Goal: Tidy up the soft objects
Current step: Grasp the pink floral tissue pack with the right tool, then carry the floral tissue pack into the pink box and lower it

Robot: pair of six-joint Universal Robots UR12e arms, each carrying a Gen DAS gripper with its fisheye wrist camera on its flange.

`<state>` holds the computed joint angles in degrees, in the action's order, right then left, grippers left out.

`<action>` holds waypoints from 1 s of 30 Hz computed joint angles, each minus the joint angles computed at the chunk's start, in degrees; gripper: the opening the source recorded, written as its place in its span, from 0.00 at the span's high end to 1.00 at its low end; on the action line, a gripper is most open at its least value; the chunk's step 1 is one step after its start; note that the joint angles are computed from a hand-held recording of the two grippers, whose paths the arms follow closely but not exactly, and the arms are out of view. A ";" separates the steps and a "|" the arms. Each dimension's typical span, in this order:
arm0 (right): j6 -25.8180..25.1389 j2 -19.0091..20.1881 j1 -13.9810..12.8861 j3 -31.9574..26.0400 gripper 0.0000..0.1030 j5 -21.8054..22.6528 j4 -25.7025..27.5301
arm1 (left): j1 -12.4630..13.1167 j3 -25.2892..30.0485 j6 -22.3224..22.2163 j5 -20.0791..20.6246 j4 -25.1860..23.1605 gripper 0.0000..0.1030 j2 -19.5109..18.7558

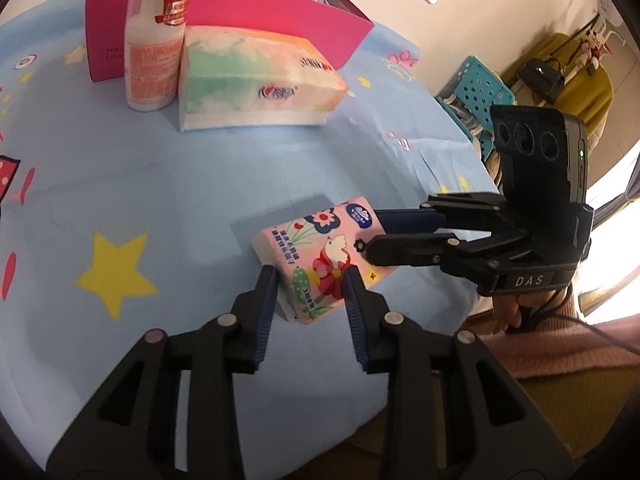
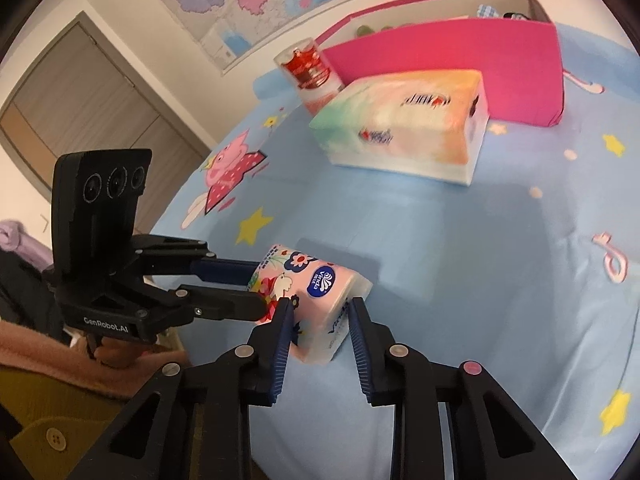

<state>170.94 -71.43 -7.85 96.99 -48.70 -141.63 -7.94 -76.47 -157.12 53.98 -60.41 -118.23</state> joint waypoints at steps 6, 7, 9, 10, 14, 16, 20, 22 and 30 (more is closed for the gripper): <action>3.51 0.93 0.00 -0.82 0.72 -1.50 -2.26 | -0.47 1.11 -2.16 1.40 1.95 0.66 -1.02; 3.92 0.94 -0.05 -0.75 0.72 -1.51 -2.80 | -0.56 1.22 -2.37 1.76 2.25 0.66 -1.08; 4.54 1.12 0.03 -0.89 0.72 -1.82 -3.71 | -0.59 1.27 -2.30 1.89 2.69 0.66 -1.08; 4.58 1.12 -0.02 -0.94 0.72 -1.99 -3.91 | -0.64 1.44 -2.32 2.14 2.74 0.66 -1.15; 5.02 1.05 -0.28 -0.87 0.72 -1.71 -5.03 | -1.20 1.65 -2.05 4.15 4.02 0.66 -1.18; 5.24 1.01 -0.45 -0.73 0.72 -1.52 -5.63 | -1.43 1.68 -1.82 4.83 4.64 0.66 -1.09; 5.53 0.91 -0.71 -0.72 0.72 -1.40 -6.22 | -1.45 1.63 -1.75 4.79 5.61 0.66 -0.89; 5.54 0.87 -0.85 -0.78 0.72 -1.23 -6.51 | -1.46 1.63 -1.66 4.83 5.98 0.66 -0.81; 5.94 0.52 -1.24 -0.80 0.72 -1.11 -8.35 | -1.67 1.94 -1.41 5.00 7.59 0.66 -0.55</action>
